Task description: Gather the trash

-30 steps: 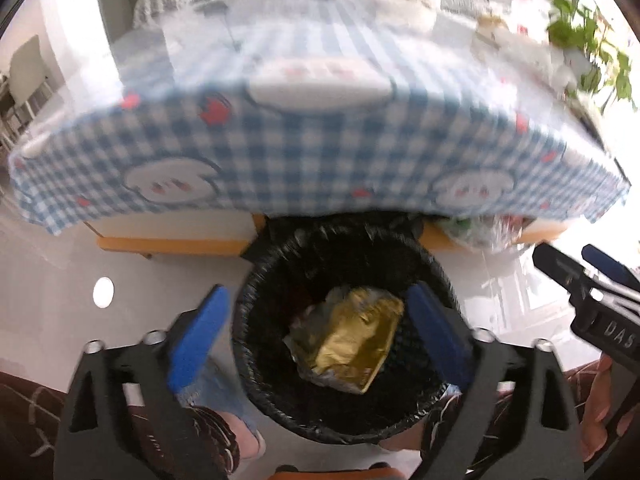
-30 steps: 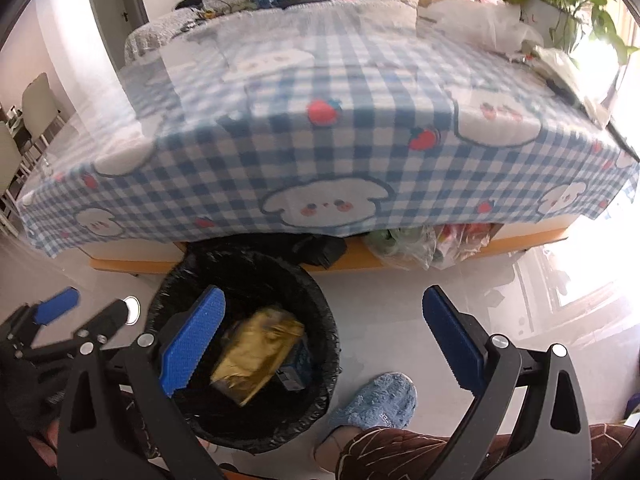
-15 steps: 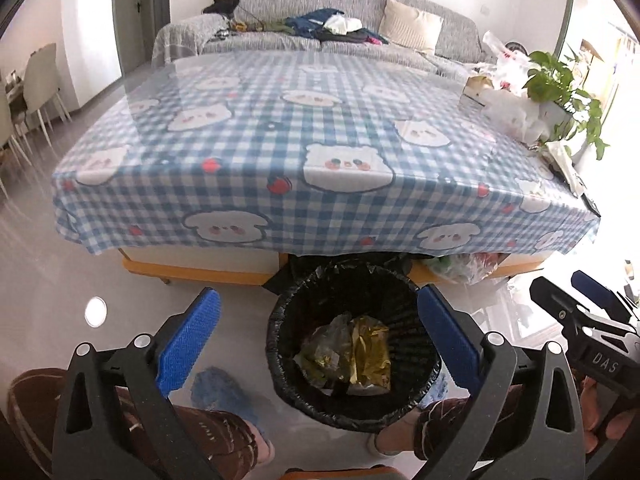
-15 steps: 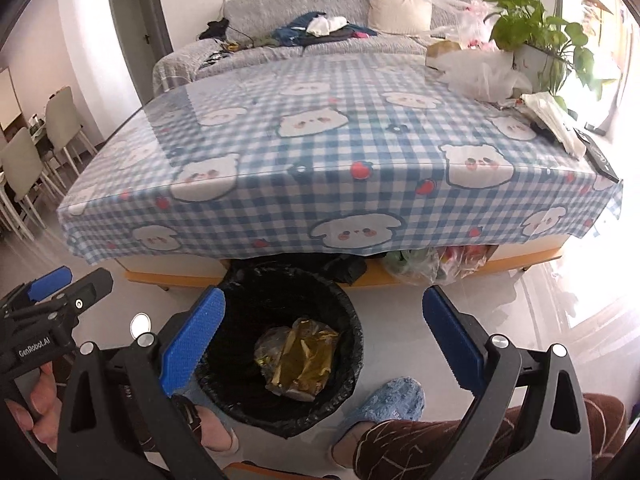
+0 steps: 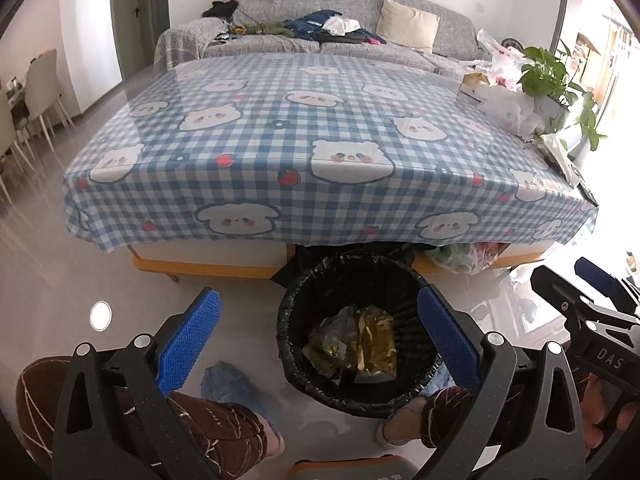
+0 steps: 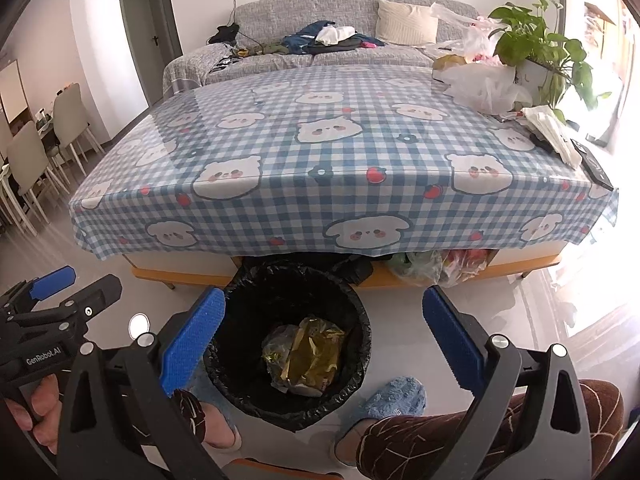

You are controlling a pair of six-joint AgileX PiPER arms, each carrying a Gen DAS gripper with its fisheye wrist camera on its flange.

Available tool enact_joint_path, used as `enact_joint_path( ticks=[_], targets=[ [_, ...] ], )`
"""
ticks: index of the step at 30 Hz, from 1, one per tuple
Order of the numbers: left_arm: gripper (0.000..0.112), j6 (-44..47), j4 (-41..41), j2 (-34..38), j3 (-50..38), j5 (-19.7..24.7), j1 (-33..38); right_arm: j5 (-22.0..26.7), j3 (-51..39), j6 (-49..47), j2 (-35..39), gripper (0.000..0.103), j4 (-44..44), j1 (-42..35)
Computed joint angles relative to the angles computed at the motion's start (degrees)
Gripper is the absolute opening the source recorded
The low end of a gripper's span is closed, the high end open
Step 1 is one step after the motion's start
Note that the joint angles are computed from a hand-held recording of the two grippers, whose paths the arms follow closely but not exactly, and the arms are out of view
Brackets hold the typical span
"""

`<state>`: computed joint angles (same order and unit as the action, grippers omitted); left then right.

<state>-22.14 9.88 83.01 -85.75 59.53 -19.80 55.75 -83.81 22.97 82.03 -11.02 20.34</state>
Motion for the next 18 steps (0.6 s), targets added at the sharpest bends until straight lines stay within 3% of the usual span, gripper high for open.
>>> enact_joint_path(
  ticks=[18],
  targets=[
    [0.097, 0.21, 0.21, -0.2, 0.32, 0.03, 0.63, -0.48, 0.04, 0.35, 0.74, 0.095, -0.46, -0.04]
  ],
)
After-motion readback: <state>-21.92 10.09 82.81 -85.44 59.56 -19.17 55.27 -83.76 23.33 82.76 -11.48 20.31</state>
